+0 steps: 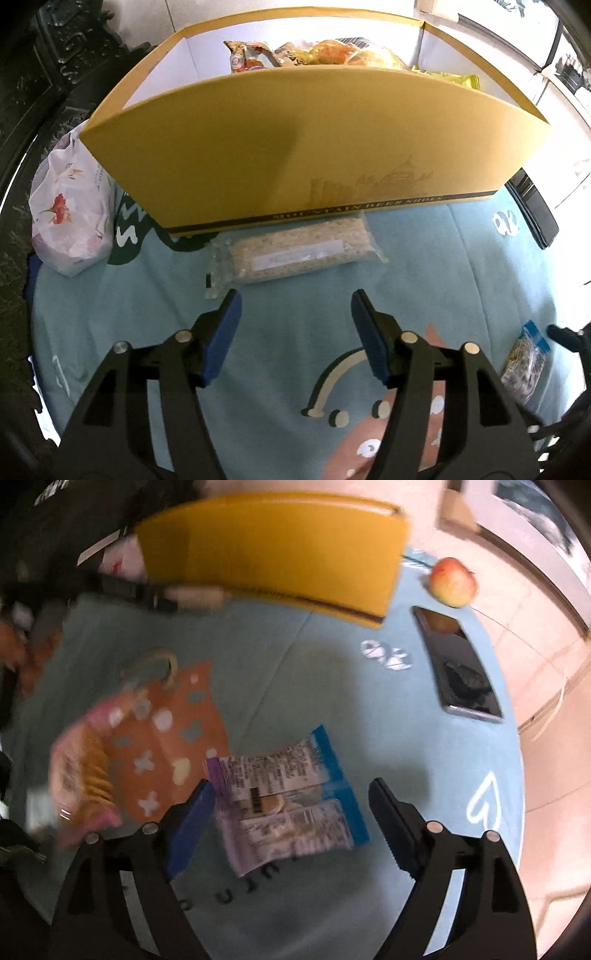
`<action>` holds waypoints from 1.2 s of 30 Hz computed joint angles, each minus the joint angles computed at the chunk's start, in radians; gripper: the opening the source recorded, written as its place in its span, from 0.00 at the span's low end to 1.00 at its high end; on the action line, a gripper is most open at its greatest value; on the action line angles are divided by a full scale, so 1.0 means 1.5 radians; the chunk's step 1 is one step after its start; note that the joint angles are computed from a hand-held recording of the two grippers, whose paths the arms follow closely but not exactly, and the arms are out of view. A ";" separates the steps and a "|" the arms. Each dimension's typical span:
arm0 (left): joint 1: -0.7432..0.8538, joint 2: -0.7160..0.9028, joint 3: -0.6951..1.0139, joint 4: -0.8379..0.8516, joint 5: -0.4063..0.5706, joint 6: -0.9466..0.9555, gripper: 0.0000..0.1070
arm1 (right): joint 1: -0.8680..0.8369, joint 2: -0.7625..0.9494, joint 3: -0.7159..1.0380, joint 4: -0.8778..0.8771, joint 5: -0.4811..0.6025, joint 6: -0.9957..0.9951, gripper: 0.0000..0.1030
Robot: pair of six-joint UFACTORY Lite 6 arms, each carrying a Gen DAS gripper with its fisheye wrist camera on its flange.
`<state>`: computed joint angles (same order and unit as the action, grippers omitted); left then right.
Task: Organize snacks
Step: 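Grasp the blue-white wrapper packet with the right tool, then grasp the clear rice-stick pack with the left tool while the right tool holds the blue packet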
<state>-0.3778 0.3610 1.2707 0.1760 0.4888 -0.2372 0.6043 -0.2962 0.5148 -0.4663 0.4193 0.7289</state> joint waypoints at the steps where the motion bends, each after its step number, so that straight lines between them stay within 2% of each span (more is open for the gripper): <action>1: -0.003 0.004 0.004 0.005 0.003 -0.009 0.62 | -0.011 0.017 0.001 0.024 -0.023 -0.032 0.83; 2: -0.010 -0.004 0.000 0.017 0.008 -0.027 0.63 | -0.032 0.021 0.007 0.070 -0.033 -0.089 0.81; 3: -0.014 -0.009 -0.002 0.020 0.010 -0.035 0.64 | -0.042 0.026 0.020 0.097 -0.027 -0.130 0.67; 4: -0.014 -0.010 0.000 0.021 0.013 -0.038 0.66 | -0.054 0.027 0.034 0.130 -0.016 -0.172 0.34; 5: -0.015 -0.011 0.002 0.024 0.015 -0.043 0.68 | -0.069 0.034 0.049 0.165 -0.004 -0.212 0.19; 6: -0.014 -0.008 0.015 0.025 0.025 -0.044 0.68 | -0.097 0.041 0.065 0.216 0.010 -0.264 0.16; 9: -0.032 0.003 0.039 0.048 0.033 -0.082 0.74 | -0.172 0.023 0.067 0.354 0.018 -0.416 0.16; 11: -0.043 0.013 0.051 0.094 0.037 -0.120 0.82 | -0.226 0.013 0.066 0.455 0.032 -0.521 0.16; 14: -0.045 0.039 0.077 0.116 0.046 -0.133 0.85 | -0.306 -0.004 0.071 0.580 0.067 -0.658 0.16; 22: -0.039 0.121 0.158 0.062 0.069 -0.133 0.86 | -0.347 -0.056 0.081 0.662 0.133 -0.719 0.16; 27: -0.028 0.209 0.267 0.019 0.101 -0.110 0.87 | -0.367 -0.044 0.089 0.687 0.153 -0.762 0.16; 29: -0.036 0.274 0.358 0.010 0.138 -0.120 0.89 | -0.358 -0.028 0.095 0.692 0.146 -0.765 0.16; 33: -0.042 0.353 0.458 0.046 0.181 -0.169 0.91 | -0.363 -0.005 0.106 0.699 0.150 -0.791 0.16; 34: -0.043 0.361 0.468 0.057 0.181 -0.176 0.90 | -0.361 0.000 0.109 0.698 0.148 -0.791 0.16; 36: -0.052 0.372 0.478 0.106 0.189 -0.204 0.81 | -0.358 0.012 0.117 0.694 0.147 -0.791 0.16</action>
<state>-0.4564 0.9196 1.9878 0.3348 0.7727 -0.5427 0.0666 -0.2786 0.6898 0.5750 0.6396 -0.4575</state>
